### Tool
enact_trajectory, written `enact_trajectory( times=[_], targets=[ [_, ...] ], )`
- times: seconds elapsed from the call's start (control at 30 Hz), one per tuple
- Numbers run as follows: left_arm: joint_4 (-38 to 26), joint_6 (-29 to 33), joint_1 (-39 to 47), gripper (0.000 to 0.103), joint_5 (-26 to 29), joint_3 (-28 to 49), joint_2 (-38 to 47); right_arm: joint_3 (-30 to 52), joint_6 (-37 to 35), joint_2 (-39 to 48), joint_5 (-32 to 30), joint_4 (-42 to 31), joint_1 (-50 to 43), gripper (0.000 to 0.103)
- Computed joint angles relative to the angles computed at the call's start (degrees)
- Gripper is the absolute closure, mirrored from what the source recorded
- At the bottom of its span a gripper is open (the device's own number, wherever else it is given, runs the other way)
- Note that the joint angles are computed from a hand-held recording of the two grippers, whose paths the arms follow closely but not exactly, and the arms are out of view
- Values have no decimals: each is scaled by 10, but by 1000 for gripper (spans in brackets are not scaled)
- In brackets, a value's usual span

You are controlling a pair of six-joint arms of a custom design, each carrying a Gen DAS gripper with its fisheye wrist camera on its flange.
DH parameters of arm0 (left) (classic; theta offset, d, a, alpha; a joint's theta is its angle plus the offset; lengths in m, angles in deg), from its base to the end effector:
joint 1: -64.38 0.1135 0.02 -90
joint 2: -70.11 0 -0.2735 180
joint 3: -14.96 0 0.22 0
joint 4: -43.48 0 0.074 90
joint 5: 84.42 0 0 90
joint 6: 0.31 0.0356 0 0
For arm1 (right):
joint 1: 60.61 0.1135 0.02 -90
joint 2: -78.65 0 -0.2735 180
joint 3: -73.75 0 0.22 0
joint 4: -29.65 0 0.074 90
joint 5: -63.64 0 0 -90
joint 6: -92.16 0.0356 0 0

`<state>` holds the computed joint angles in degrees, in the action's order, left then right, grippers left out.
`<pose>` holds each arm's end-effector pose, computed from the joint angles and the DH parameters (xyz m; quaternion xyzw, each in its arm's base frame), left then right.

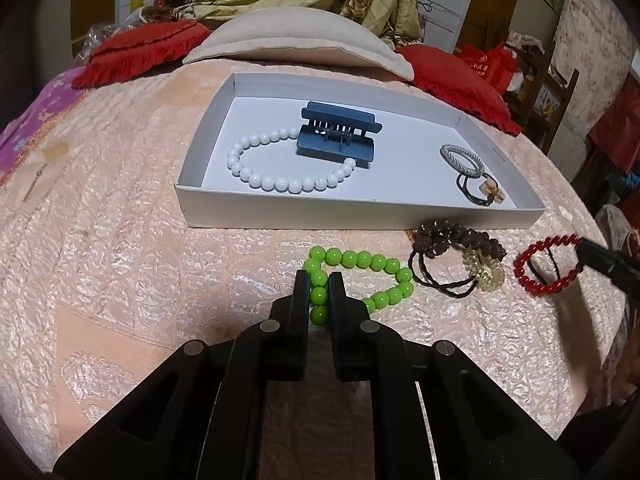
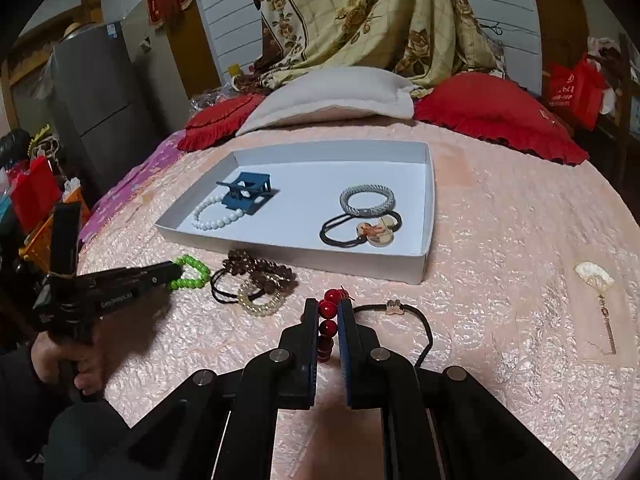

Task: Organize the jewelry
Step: 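Hold the green bracelet in the left gripper while the right gripper grasps the red bead bracelet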

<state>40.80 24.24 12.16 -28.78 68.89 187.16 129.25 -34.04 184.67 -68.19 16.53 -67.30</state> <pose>0.1912 -0.2139 0.0665 -0.1691 0.9208 -0.0219 0.3508 0.2809 -0.0090 0.1165 -0.3104 0.8588 0.2456 0.3253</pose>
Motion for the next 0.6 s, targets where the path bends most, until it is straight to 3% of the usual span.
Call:
enact_trajectory(
  times=[0.2, 0.6],
  targets=[
    [-47, -2, -6, 95, -10, 27, 8, -17, 11, -19, -9, 16, -2, 94],
    [-49, -7, -9, 95, -11, 28, 8, -32, 17, -30, -6, 35, -3, 94]
  ],
)
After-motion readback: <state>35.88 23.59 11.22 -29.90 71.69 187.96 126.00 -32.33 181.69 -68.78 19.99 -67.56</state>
